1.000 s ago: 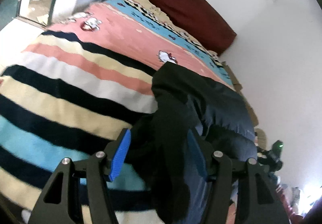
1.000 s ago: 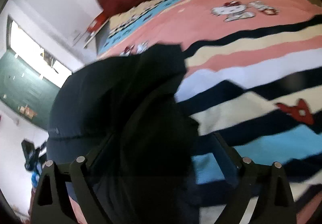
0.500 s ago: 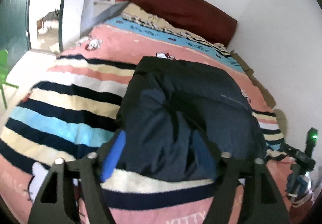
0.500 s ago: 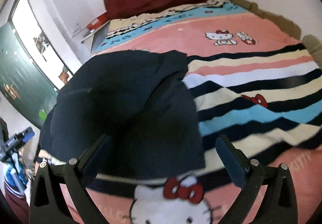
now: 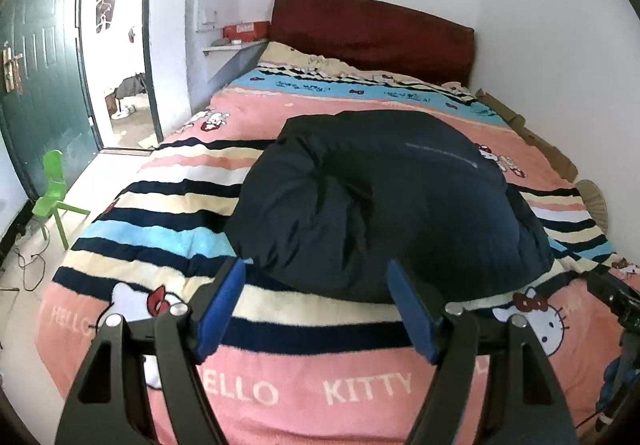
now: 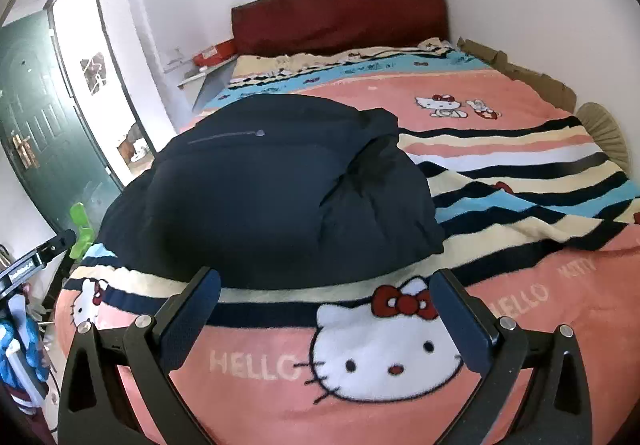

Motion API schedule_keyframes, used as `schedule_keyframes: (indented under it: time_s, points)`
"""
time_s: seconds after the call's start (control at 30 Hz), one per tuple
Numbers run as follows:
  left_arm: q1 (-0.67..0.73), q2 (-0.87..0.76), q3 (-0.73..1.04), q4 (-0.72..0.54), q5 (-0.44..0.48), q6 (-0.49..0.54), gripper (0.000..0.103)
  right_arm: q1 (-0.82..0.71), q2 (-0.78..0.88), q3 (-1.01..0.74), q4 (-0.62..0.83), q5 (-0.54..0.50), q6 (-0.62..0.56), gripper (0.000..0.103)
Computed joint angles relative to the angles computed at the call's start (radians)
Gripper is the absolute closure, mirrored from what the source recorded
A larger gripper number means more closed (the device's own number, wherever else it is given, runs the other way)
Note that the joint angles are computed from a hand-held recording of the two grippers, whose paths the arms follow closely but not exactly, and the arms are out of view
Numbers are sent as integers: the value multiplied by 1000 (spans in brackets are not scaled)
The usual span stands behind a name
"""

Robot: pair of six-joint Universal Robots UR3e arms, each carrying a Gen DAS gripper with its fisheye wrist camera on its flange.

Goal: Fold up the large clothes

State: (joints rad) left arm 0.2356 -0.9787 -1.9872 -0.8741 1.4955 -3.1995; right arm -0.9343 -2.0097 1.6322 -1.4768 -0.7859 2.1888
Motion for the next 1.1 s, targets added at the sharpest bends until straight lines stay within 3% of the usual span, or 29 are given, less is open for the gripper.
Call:
schedule_keyframes:
  time_s: [0.13, 0.33, 0.53, 0.93, 1.0, 1.1]
  points:
    - [-156, 8, -13, 29, 177, -78, 31, -92, -78, 10, 152, 30, -125, 0]
    - [-473, -96, 33, 47, 550, -238, 31, -237, -162, -12, 401, 62, -318, 1]
    - [-679, -162, 72, 65, 747, -300, 31, -382, -207, -98, 670, 102, -524, 1]
    - [-758, -141, 73, 106, 789, -303, 31, -689, -241, -367, 1328, 125, -1060, 1]
    - [-753, -136, 70, 115, 783, -295, 31, -722, -245, -389, 1390, 118, -1116, 1]
    - [-741, -125, 59, 123, 767, -294, 31, -700, -261, -359, 1342, 134, -1088, 1]
